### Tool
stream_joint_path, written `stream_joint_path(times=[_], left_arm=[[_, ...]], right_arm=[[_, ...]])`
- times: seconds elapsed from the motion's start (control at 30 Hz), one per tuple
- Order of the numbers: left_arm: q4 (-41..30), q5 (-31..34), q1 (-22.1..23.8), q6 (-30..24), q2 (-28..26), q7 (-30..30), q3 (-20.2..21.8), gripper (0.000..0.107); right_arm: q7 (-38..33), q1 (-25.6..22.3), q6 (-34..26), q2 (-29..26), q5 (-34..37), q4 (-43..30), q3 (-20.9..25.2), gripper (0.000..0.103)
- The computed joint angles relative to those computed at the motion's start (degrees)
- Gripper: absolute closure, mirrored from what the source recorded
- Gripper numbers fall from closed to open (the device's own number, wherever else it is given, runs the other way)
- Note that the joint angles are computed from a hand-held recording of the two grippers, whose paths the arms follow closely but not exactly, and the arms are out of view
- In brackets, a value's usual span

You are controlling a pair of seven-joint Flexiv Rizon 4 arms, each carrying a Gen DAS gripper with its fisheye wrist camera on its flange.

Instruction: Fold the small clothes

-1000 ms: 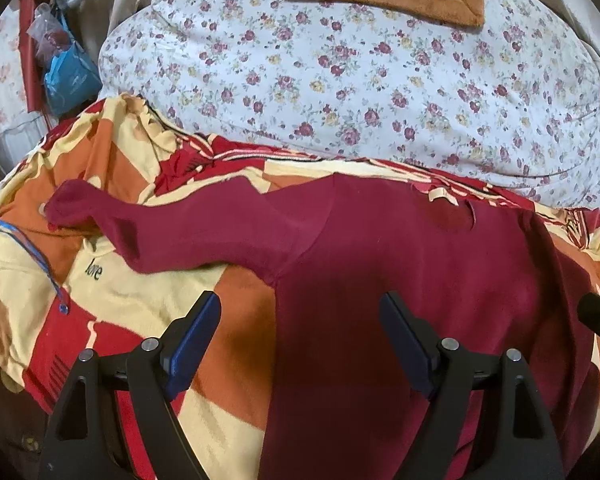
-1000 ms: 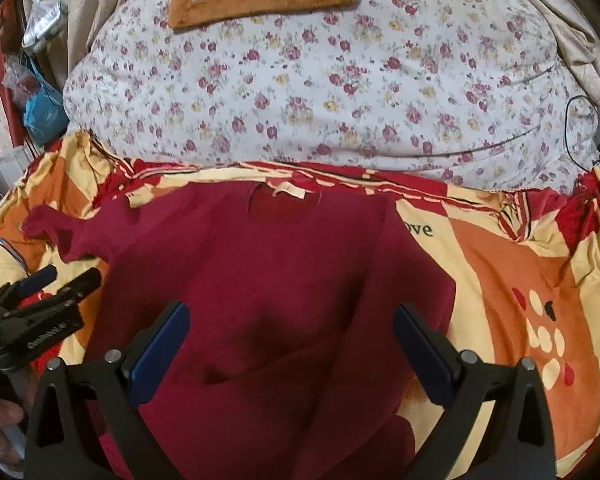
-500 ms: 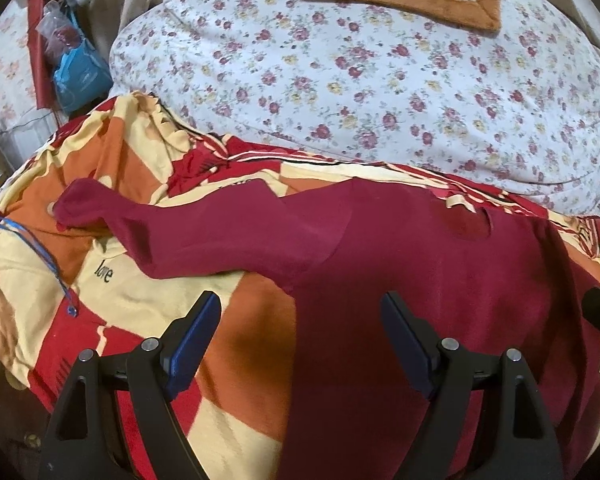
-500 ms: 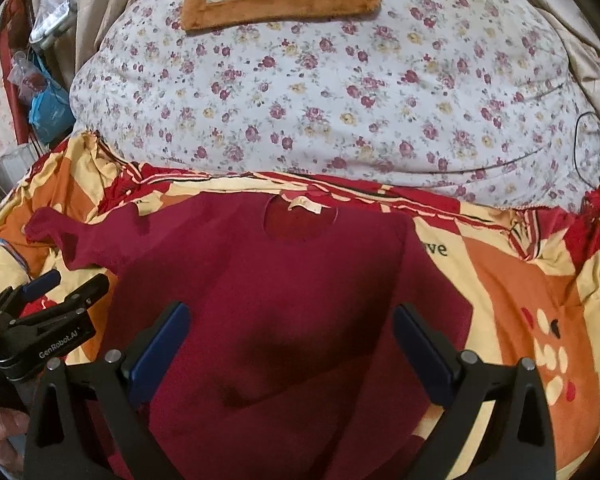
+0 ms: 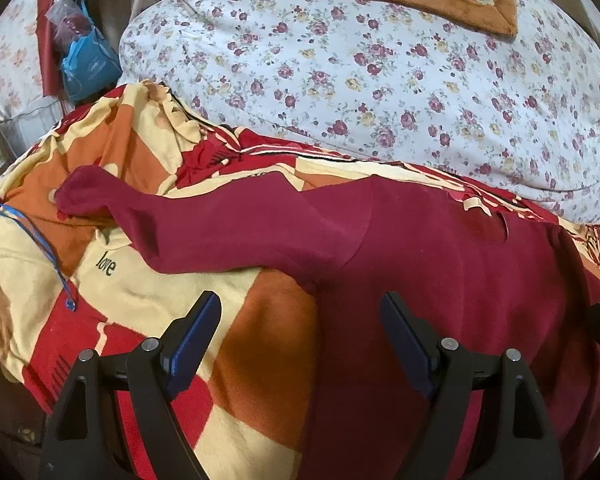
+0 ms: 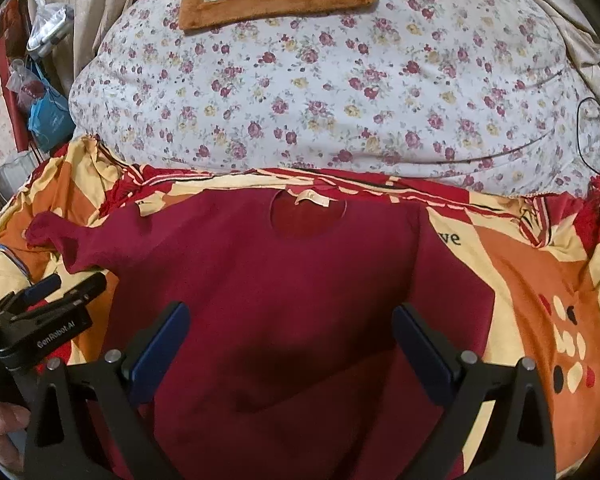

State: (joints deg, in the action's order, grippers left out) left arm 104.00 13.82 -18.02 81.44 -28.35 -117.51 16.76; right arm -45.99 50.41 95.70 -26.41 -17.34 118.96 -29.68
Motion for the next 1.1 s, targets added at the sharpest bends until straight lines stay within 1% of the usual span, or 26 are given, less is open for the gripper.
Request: stream_joint_path(times=[0.13,0.2,0.3,0.53,0.77,0.97,1.1], left_arm=[[0.0,0.7,-0.7,0.8,-0.2,-1.0,1.1,0.034],[0.2,0.5,-0.4,1.3,-0.2,-0.9,0.8,0.037],[0.4,-0.7,0.5,1.2,-0.4,-0.1,-0.1,0.039],[0.3,-1.2,0.0,0.8,-1.0,-0.4,0.7,0.039],[0.0,-1.4,0.2,0.2,-1.5,0.0,0.4,0.039],[-0.2,-1.3,0.1,0.1,-1.6,0.0,0.6,0.039],[-0.3,-1.1,-0.1,0.2,-1.6,-0.3,0.8,0.039]], right_arm=[[0.2,-1.0,-0.7,-0.1,-0.3,-0.4,1.2,0.001],[0.2,-1.7,-1.4,0.0,-1.0,-0.7,2.1,0.001],[0.7,-1.0,-1.3,-0.3,-2.3,-0.6,1.2,0.001],[1.4,-5.0,-2.1,-0.6,-3.7,-2.0,5.6,0.0],[2.3,-7.5,-3.0,-1.5,-5.3,-3.1,8.0,0.001],[4.2,-8.0,-3.5,-1.8,-6.3,-3.4,8.2,0.0],[5.1,-10.1,-4.1,-2.0,-6.6,-3.9,10.5,0.001]])
